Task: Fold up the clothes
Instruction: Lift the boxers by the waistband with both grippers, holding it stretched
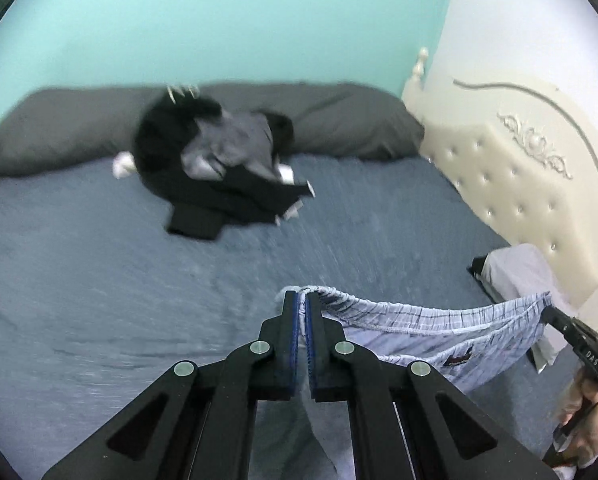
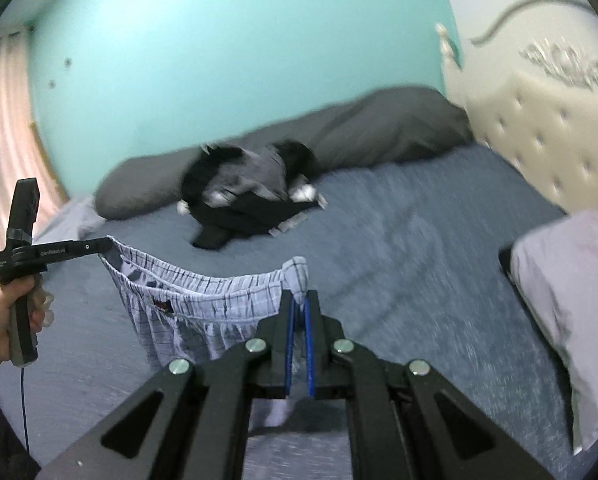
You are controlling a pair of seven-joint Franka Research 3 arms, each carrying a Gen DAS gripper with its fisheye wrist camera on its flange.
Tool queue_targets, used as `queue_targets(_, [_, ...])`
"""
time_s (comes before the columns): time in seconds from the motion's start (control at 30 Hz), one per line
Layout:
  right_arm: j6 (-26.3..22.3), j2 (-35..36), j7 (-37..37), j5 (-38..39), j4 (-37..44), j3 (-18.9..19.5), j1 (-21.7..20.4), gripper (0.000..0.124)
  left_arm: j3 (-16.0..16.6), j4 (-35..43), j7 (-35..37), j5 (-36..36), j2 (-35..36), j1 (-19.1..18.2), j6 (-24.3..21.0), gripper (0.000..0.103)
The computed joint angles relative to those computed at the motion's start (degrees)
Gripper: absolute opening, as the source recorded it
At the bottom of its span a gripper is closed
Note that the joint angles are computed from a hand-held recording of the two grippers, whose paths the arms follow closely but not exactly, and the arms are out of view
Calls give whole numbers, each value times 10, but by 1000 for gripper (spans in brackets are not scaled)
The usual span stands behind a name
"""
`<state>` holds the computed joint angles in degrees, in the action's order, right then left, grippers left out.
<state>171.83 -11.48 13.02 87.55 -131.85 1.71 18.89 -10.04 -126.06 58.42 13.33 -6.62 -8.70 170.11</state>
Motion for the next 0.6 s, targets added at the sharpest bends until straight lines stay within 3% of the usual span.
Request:
queue_targets(0.33, [5, -132, 107, -111, -48, 11, 56, 4, -1, -103, -39, 19, -236, 11, -94, 4])
queue_targets(0.6, [-5, -217, 201, -201, -104, 18, 97, 4, 9, -173, -48, 1, -384, -15, -189, 4])
